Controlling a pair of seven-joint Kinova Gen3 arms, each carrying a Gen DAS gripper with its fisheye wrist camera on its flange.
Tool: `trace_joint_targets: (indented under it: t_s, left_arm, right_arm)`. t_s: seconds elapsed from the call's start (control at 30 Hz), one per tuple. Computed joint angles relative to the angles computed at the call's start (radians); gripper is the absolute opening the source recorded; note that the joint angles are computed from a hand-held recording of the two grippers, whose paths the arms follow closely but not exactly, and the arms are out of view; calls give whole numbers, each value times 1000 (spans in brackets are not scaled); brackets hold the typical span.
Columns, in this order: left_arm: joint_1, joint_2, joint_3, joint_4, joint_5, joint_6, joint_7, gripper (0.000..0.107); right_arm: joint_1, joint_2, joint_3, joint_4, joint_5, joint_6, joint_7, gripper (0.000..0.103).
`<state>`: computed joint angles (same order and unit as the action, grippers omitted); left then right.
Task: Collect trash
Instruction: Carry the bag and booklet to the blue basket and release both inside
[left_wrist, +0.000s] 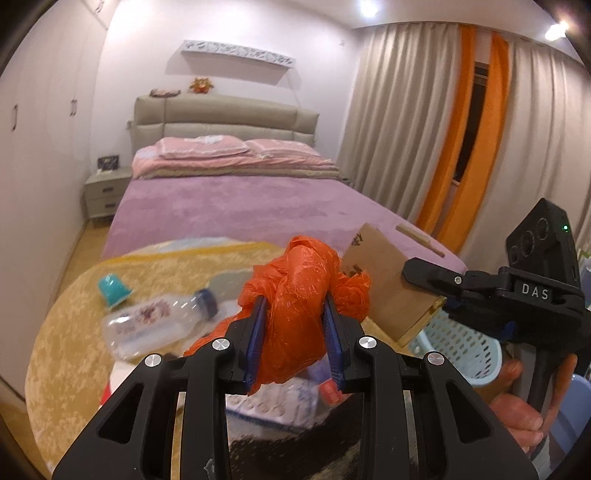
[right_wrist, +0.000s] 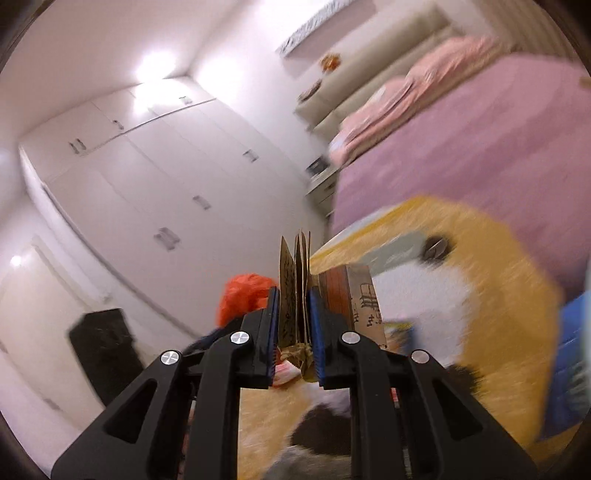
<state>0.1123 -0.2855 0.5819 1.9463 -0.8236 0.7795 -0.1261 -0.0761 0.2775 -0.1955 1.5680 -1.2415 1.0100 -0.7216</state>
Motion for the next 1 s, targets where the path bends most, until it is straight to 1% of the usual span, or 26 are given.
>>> trace_joint_targets:
  t_s: [0.07, 0.13, 0.23, 0.33, 0.5, 0.63, 0.73, 0.9, 1.0]
  left_arm:
    - [1, 31, 19, -30, -28, 0, -3, 28]
    - [19, 75, 25, -61, -62, -1, -3, 28]
    - [55, 142, 18, -104, -100, -13, 2, 28]
    - [96, 218, -10, -157, -106, -54, -21, 28]
    - [159, 356, -60, -267, -59, -119, -103, 28]
    - [212, 453, -85, -353, -25, -130, -167, 28]
    - [249, 516, -105, -408, -2, -130, -211, 28]
    - [283, 600, -133, -484, 66, -133, -310, 29]
    - [296, 642, -148, -523, 111, -137, -368, 29]
  right_arm:
    - [10, -35, 20, 18, 16, -40, -3, 14]
    - [27, -55, 38, 36, 17, -56, -5, 14]
    - [40, -78, 72, 44, 68, -101, -50, 14]
    - [48, -95, 95, 52, 138, -156, -106, 14]
    - [64, -104, 118, 60, 266, -237, -212, 14]
    - [102, -90, 119, 63, 319, -261, -263, 14]
    - [110, -83, 135, 65, 390, -286, -324, 14]
    - [125, -61, 139, 52, 491, -303, -436, 14]
    - [125, -31, 151, 30, 556, -288, -521, 14]
